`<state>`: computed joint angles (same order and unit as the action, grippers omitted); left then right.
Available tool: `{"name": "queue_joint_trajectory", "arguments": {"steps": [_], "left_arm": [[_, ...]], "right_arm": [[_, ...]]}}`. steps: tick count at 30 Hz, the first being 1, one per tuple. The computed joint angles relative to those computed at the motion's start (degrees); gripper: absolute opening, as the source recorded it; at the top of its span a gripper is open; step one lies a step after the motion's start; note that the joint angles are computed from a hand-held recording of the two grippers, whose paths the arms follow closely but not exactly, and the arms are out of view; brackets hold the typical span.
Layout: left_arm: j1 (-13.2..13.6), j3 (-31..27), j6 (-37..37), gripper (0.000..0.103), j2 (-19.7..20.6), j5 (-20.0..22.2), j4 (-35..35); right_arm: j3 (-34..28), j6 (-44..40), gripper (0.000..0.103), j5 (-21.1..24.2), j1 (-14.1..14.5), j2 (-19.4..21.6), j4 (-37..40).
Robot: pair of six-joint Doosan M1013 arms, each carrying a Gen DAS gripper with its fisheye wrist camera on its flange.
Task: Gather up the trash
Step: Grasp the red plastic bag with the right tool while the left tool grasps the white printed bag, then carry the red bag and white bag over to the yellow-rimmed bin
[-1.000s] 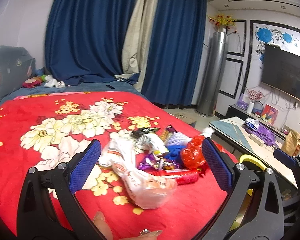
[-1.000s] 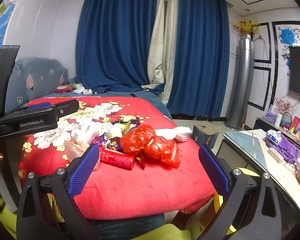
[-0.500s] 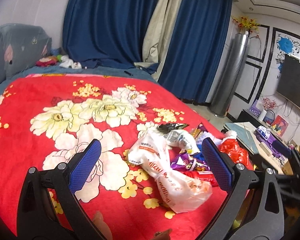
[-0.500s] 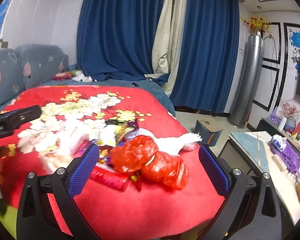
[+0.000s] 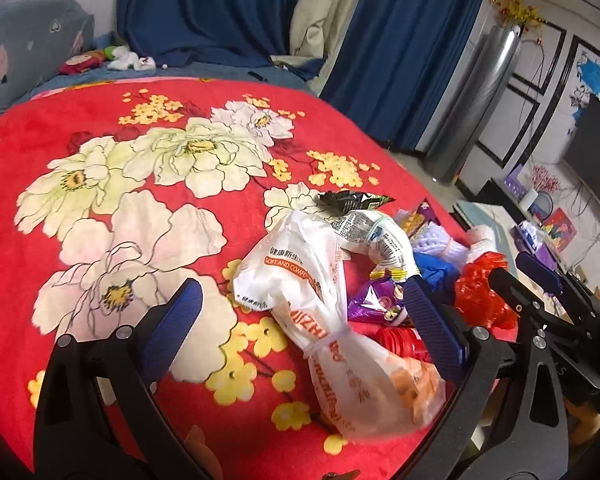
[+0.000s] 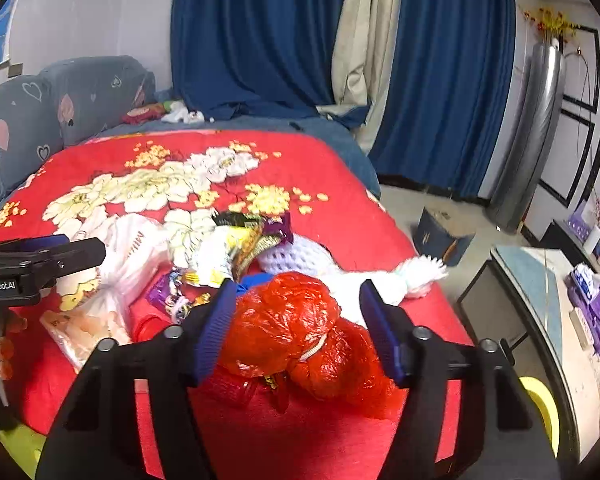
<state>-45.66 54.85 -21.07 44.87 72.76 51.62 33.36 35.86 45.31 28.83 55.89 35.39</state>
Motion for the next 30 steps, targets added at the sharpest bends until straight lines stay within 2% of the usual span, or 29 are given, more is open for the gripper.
{"name": "queue_joint_trajectory", "arguments": {"steps": [2, 5, 10, 13, 15, 17, 21, 23, 25, 30], "left_arm": [[0.59, -0.36, 0.83, 0.092, 0.23, -0.72, -1.9], [1.22, 0.27, -0.09, 0.092, 0.08, -3.24, -3.83], [1.23, 1.58, -1.23, 0.092, -0.14, -5.97, -3.57], [1.24, 2.44, -2.11, 0.074, -0.42, -7.3, -3.64], [1.31, 3.8, -4.03, 0.058, -0.99, -8.98, -3.89], [1.44, 5.02, -5.59, 0.05, -1.59, -10.6, -4.01], [1.28, 7.59, -8.24, 0.038, -2.84, -13.51, -2.11], [0.89, 8.63, -10.05, 0.035, -3.36, -13.73, -0.14], [0.51, 9.16, -10.63, 0.027, -3.72, -13.27, 1.59], [-0.8, 8.91, -10.36, 0.026, -4.31, -9.96, 6.28]], "right_arm": [[-1.85, 1.39, 0.047, 2.08, -0.09, 1.01, -0.34], [-3.84, 2.78, 0.026, 4.29, -0.22, 2.11, -0.68], [-3.05, 2.49, 0.014, 5.75, -0.99, 1.78, 2.75], [-1.08, 0.98, 0.011, 5.87, -1.53, 0.75, 5.44], [0.13, 0.51, 0.011, 5.81, -1.87, 0.07, 6.87], [0.62, 0.57, 0.01, 6.07, -2.13, -0.25, 7.82], [2.44, -0.49, 0.01, 5.63, -2.5, -1.3, 9.91], [3.71, -1.62, 0.009, 5.08, -2.64, -2.03, 11.05], [4.78, -2.52, 0.009, 4.87, -2.81, -2.65, 12.14], [6.48, -4.5, 0.009, 4.23, -3.19, -3.82, 14.73]]}}
